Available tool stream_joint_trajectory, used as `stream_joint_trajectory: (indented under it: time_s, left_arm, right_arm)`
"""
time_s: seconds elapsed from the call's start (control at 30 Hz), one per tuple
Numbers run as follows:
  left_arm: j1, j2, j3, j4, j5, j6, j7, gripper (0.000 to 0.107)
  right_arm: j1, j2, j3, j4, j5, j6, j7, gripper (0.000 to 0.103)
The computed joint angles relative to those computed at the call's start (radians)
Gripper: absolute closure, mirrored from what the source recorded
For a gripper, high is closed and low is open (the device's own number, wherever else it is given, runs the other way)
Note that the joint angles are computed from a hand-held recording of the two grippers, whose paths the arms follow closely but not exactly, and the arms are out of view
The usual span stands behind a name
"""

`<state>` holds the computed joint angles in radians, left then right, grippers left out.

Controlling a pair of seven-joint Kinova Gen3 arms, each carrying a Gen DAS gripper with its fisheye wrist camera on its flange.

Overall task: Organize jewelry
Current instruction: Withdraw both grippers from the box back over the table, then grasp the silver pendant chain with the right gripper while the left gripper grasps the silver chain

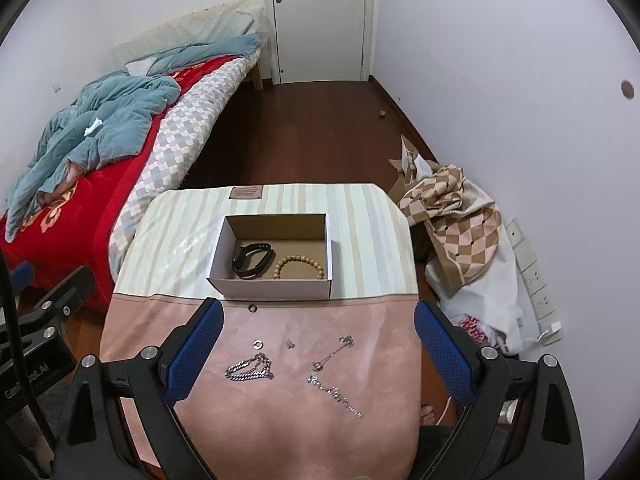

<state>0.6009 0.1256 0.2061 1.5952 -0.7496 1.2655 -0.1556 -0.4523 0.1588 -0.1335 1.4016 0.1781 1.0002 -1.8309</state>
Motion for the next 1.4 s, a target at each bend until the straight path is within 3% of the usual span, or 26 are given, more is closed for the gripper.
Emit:
stream_joint_trajectory:
  time_s: [0.47,0.6,0.9,1.0,1.27,1.4]
  left_arm:
    - [0.009,0.157,-0.048,0.191,0.13,-0.199,0.037,0.005]
    - [0.013,0.192,-0.072,0.208,0.164,-0.235,0.0,0.005]
    - [-0.007,0.229,-0.112,0.242,0.223,-0.304,-0.057,0.005]
    - [-0.013,0.235,-0.121,0.242,0.234,-0.322,-0.072,0.005]
    - [0.007,0.254,-0.13,0.201,0.217,-0.335,-0.11,0.005]
    - [0.012,0.28,-0.12,0.156,0.23,-0.351,-0.168,0.005]
  right_arm:
    - [0.121,0.11,0.028,0.288,-0.112,-0.139,0.091,0.006]
    - [0.1,0.161,0.033,0.358,-0.09,-0.212,0.102,0.008]
    - [0.047,0.242,0.047,0.386,-0.04,-0.29,0.098,0.039]
    - [0.035,0.234,0.057,0.386,-0.025,-0.303,0.086,0.096]
    - [0.182,0.183,0.005,0.407,-0.215,-0.346,0.196,0.097]
    - [0.207,0.158,0.01,0.403,-0.263,-0.345,0.239,0.097]
